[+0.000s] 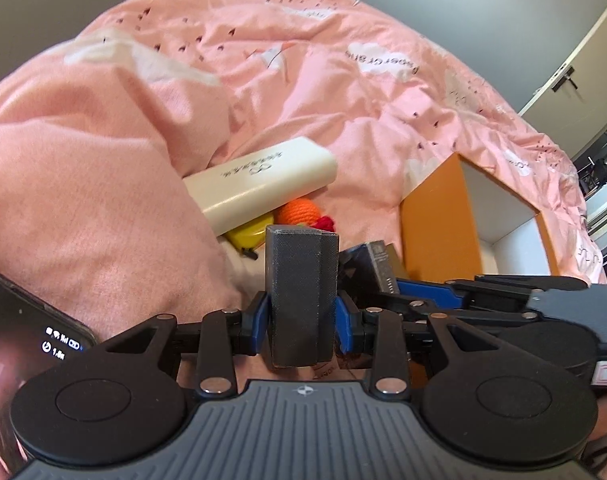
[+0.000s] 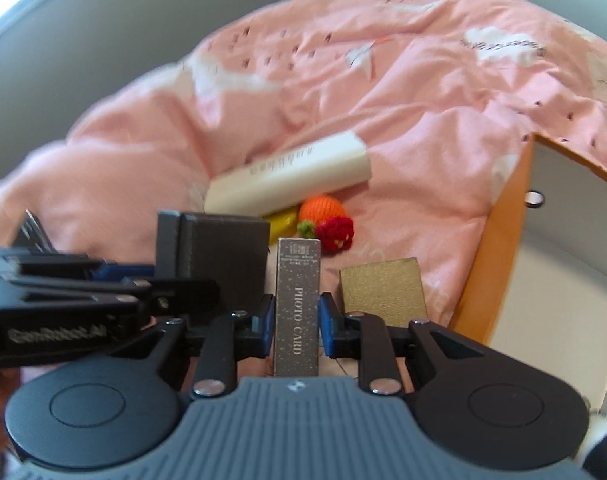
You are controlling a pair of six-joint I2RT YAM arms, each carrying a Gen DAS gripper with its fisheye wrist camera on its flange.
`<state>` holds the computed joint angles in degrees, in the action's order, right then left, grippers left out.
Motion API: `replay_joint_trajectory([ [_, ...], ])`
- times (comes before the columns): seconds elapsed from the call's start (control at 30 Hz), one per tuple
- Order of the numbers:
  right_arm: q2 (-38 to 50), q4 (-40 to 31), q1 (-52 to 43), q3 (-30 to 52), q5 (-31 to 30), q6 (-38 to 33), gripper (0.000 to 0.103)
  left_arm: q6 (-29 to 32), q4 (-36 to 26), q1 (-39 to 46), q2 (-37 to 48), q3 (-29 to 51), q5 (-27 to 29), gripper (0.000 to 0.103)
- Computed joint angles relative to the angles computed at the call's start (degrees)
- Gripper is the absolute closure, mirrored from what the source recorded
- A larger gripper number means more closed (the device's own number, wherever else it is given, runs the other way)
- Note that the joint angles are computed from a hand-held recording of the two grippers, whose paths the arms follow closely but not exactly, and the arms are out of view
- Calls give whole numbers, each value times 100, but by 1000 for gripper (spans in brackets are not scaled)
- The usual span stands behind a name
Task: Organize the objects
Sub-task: 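Lift and carry the black box and photo card pack toward the orange box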
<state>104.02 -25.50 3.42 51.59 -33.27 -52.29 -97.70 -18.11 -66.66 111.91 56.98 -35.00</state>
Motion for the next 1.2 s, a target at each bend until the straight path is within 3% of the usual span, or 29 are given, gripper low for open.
replay_joint_trajectory([
  [0.3, -975, -573, -890, -11, -927, 51, 79, 163, -600, -278, -183, 574, -682, 64],
  [0.5, -1137, -754, -1561, 254, -1363, 104, 79, 894, -567, -274, -167, 1052, -942, 64],
  [0.73, -679, -661, -2134, 848, -1313, 430, 79, 2686, -435, -46, 99, 1891, -830, 64],
  [1.0, 307, -687, -2449, 1704, -1012, 817, 79, 4954, -506, 517, 1205, 3352, 204, 64],
  [1.2, 1213, -964, -2561, 2617, -1104, 1166, 79, 6711, -1157, 821, 2421, 5069, 627, 66],
])
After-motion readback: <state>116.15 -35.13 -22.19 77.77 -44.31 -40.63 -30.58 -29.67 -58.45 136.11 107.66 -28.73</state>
